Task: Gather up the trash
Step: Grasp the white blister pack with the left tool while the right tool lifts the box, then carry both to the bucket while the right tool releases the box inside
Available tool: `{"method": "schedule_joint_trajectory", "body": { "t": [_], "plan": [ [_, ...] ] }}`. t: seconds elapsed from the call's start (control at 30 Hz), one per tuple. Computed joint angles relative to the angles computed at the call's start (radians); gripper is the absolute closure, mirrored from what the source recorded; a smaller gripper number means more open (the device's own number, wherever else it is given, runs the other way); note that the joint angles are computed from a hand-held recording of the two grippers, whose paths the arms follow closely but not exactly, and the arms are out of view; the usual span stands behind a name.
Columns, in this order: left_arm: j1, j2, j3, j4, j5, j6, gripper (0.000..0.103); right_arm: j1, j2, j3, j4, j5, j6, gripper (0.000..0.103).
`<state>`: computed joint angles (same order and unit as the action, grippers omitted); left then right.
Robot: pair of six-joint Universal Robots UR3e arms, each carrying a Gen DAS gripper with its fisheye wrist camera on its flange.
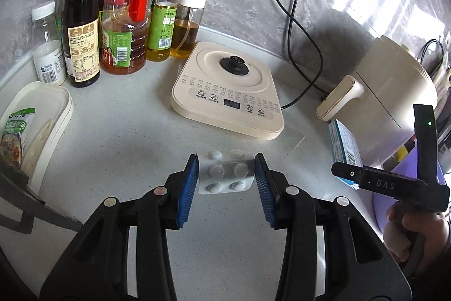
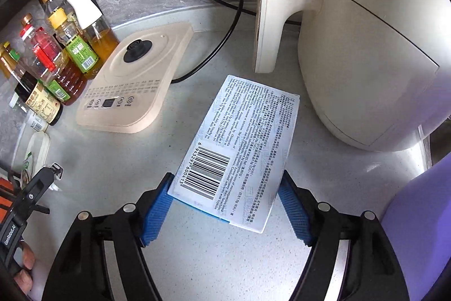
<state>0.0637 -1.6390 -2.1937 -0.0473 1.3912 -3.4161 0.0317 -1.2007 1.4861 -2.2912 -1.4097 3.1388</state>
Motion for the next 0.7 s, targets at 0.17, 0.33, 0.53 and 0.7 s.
{"method": "schedule_joint_trajectory", "body": {
  "t": [0.17, 0.33, 0.53, 0.7],
  "plan": [
    [-0.058, 0.089, -0.011, -0.049, 0.057, -0.047, 0.062, -0.046, -0.141, 0.084, -0.008, 0.098, -0.056, 0.031],
    [-0.132, 0.158, 0.003, -0.111, 0.136, -0.092, 0.062, -0.099, -0.284, 0.152, -0.018, 0.191, -0.14, 0.031],
    [-0.234, 0.197, 0.061, -0.185, 0.236, -0.143, 0.062, -0.205, -0.468, 0.215, 0.039, 0.331, -0.244, 0.031],
    [-0.33, 0.178, 0.137, -0.219, 0.319, -0.177, 0.062, -0.329, -0.585, 0.2, 0.133, 0.455, -0.347, 0.031]
  ]
}}
